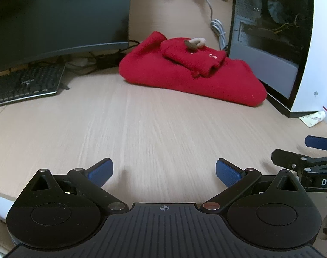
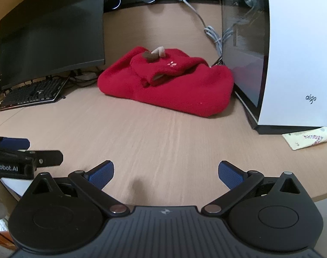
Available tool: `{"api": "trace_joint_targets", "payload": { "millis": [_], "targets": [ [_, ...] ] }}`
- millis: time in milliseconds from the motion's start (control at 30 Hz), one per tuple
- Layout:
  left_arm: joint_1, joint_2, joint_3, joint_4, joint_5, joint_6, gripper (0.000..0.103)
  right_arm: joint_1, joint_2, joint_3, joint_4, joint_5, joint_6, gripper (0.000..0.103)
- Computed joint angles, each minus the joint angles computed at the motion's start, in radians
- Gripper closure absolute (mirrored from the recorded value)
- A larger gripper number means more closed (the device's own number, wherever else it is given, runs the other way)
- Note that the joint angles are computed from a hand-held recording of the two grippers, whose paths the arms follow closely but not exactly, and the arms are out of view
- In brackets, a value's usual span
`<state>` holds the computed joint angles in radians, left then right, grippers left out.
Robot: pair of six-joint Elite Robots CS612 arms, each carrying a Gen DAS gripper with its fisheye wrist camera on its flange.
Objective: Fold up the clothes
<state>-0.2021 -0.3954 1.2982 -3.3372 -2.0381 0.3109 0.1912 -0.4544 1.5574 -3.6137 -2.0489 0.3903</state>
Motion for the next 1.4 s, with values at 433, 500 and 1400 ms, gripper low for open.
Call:
{"api": "trace_joint_targets", "payload": {
  "millis": [433,500,1400],
  "targets": [
    [-0.001,0.001,-0.004,0.024,0.004,0.001,0.000,-0.001,-0.005,0.008,0.013,-0.001,0.008,0.000],
    [-0.001,0.002,-0.006,0.029,0.007,-0.001,0.000,-0.005,-0.010,0.010,0.020,0.004,0.006,0.000],
    [0.122,0.096,-0.312,0.301,-0.107,-0.103,0.000,-0.211,0.206,-0.611,0.001,0.538,0.128,0.000]
  ]
}}
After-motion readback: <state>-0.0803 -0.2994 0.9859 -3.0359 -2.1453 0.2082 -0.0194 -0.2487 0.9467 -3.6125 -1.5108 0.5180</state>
